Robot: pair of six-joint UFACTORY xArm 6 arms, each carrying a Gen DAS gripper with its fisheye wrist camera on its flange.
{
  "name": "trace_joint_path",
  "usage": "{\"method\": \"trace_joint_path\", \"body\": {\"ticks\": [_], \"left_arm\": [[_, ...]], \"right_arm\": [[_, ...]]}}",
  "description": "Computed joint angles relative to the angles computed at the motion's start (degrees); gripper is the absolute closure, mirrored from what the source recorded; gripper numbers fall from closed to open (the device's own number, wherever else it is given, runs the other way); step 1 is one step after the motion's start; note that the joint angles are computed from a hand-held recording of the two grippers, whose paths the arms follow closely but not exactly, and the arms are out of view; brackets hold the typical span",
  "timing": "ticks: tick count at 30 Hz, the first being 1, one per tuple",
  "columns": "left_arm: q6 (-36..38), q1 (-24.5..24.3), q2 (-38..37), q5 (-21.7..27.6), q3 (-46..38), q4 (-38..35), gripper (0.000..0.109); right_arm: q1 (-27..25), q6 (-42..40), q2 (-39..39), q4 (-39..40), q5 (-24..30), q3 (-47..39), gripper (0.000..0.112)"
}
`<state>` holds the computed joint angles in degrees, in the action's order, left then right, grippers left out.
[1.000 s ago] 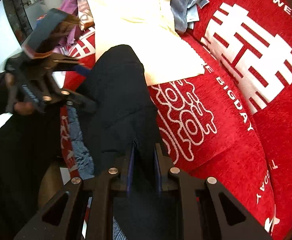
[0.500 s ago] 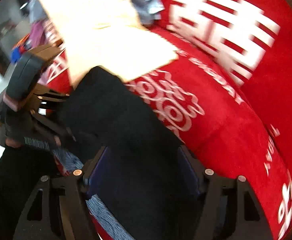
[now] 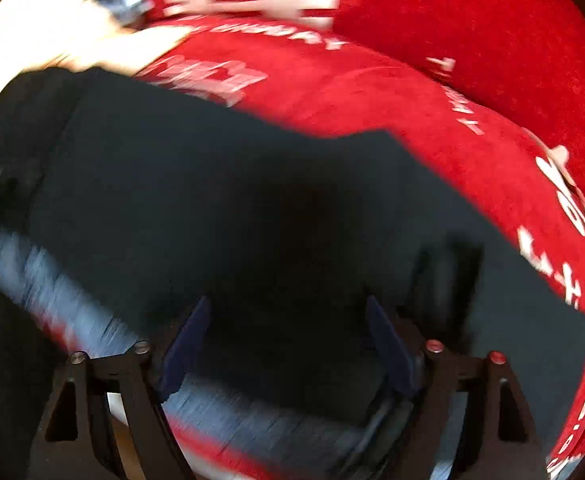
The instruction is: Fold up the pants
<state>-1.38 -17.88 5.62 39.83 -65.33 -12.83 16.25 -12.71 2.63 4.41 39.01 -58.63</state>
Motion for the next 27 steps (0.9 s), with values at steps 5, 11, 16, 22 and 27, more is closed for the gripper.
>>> {"method": "trace_joint_path", "body": {"ticks": [5, 11, 16, 22, 27], "left_arm": [[-4.33, -3.06, 0.94, 2.55, -3.89, 6.37, 0.082], [-4.61, -6.06, 0.74, 4.7, -8.54, 6.5, 0.082], [-4.64, -9.52, 2.4, 7.13, -15.82, 5.99, 0.083], [-5.89, -16.4, 10.26, 11.8, -29.0, 9.32, 0.083], [-5.34, -21.26, 18.7, 16.47, -40.29, 9.66, 0.083]], "right_arm": [[-0.59, -10.23, -9.65, 5.14, 3.01, 8.34, 0.026], [-7.55, -9.24, -14.37, 8.42, 0.49, 9.3, 0.026], [-15.02, -1.84, -11.45, 1.27, -1.3, 6.63, 0.024], [-18.08, 3.19, -5.5, -3.29, -2.93, 4.71, 0.018], [-18.3, 0.74, -4.8, -1.6, -5.55, 5.47, 0.01]]}}
